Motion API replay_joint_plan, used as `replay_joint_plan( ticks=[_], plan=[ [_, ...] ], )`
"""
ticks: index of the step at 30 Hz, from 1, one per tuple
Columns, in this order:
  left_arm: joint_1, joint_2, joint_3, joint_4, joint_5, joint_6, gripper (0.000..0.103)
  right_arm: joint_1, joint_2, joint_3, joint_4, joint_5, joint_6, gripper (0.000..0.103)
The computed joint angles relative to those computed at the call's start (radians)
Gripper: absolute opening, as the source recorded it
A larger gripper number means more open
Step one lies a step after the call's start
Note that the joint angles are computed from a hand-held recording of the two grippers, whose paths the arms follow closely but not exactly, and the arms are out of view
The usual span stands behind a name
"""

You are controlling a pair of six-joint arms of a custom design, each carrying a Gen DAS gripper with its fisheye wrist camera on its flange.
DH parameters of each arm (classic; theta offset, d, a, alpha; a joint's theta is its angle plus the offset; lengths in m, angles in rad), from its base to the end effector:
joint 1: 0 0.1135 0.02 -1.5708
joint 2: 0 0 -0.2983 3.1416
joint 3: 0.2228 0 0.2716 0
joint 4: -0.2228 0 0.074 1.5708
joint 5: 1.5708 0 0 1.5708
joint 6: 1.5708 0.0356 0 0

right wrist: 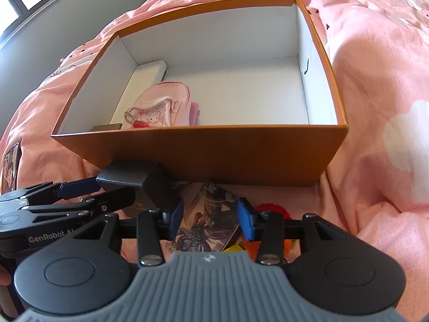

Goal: Organize objects
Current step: 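Grasp the black XI JIANG NAN box with the left gripper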

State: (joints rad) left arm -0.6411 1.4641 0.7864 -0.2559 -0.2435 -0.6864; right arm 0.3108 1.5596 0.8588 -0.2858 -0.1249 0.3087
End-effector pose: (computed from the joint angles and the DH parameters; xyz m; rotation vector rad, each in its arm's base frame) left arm 0.2430 -0.1706 0.2035 -0.1564 2.4796 -0.2652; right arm 0.3015 0.1015 0.1957 -0.0515 2.5948 0.3924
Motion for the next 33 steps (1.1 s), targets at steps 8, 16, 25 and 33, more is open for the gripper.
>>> replay_joint_plan(
  ticks=[8,16,25,33],
  plan=[
    [-0.022,0.025,0.024,-0.004,-0.013,0.044,0.086,0.000,0.013,0.010,0.005,0.017,-0.008,0.046],
    [-0.027,0.068,0.057,-0.012,-0.001,0.075,0.089,-0.021,0.018,0.007,0.009,-0.001,-0.006,0.046],
    [-0.031,0.107,0.096,-0.043,-0.003,0.083,0.091,-0.023,0.036,0.016,-0.005,0.008,-0.012,0.045],
    [-0.050,0.171,0.166,-0.113,-0.043,0.103,0.091,-0.047,0.090,0.065,-0.065,-0.032,0.007,0.046]
  ],
)
